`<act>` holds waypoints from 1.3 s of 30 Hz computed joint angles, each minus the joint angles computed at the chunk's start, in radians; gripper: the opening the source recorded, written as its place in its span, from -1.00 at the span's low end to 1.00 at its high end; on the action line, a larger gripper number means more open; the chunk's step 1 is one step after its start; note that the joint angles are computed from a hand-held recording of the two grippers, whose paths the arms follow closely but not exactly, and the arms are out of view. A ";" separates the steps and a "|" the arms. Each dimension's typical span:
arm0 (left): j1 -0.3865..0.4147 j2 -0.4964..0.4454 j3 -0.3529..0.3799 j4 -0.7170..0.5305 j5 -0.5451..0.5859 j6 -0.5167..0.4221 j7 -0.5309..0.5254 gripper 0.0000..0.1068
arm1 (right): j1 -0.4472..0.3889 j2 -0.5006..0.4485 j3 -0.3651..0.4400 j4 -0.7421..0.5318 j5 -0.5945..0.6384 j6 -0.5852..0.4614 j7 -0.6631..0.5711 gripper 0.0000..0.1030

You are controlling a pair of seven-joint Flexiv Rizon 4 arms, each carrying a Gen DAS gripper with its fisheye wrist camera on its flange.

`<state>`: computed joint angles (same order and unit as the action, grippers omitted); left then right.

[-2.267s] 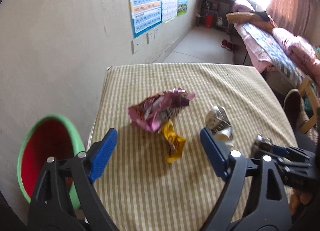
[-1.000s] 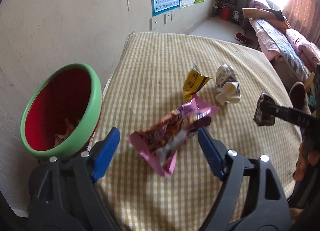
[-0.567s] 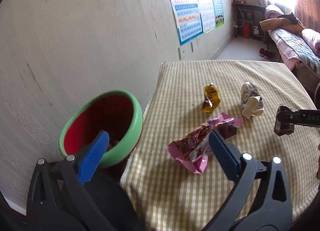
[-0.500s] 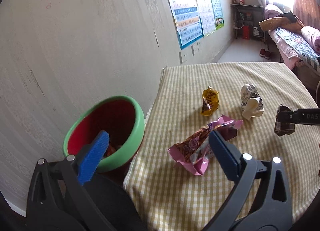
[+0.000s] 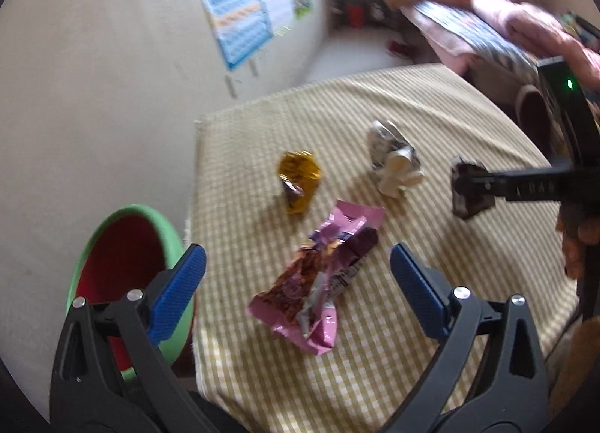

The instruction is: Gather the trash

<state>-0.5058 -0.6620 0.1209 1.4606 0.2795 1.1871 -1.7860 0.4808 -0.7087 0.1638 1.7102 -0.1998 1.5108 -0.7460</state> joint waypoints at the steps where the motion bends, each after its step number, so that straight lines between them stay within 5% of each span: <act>1: 0.034 -0.012 -0.041 -0.014 -0.032 -0.031 0.054 0.73 | -0.002 0.000 0.002 0.000 0.002 0.002 0.000 0.05; 9: 0.140 -0.091 -0.165 -0.082 -0.223 -0.188 0.264 0.69 | -0.015 -0.001 0.018 -0.001 0.010 0.003 -0.009 0.05; 14: 0.148 -0.123 -0.170 -0.091 -0.279 -0.176 0.300 0.72 | -0.026 -0.005 0.033 -0.006 0.015 -0.002 -0.025 0.05; 22: 0.137 -0.144 -0.158 -0.099 -0.348 -0.197 0.212 0.60 | -0.028 -0.007 0.037 -0.008 0.023 -0.001 -0.032 0.05; 25: 0.121 -0.138 -0.156 -0.085 -0.347 -0.202 0.178 0.40 | -0.030 -0.008 0.040 -0.009 0.025 -0.002 -0.035 0.05; 26: 0.110 -0.135 -0.147 -0.077 -0.339 -0.191 0.157 0.27 | -0.031 -0.009 0.042 -0.010 0.027 -0.002 -0.036 0.05; 27: 0.104 -0.131 -0.145 -0.063 -0.336 -0.175 0.138 -0.07 | -0.031 -0.009 0.043 -0.011 0.027 -0.002 -0.037 0.05; 30: 0.076 -0.118 -0.110 -0.039 -0.316 -0.147 0.044 -0.29 | -0.032 -0.012 0.046 -0.015 0.029 -0.003 -0.042 0.05; 39: 0.002 -0.030 -0.013 0.013 -0.173 -0.047 -0.163 -0.29 | -0.001 -0.003 0.007 -0.004 0.024 0.008 -0.030 0.04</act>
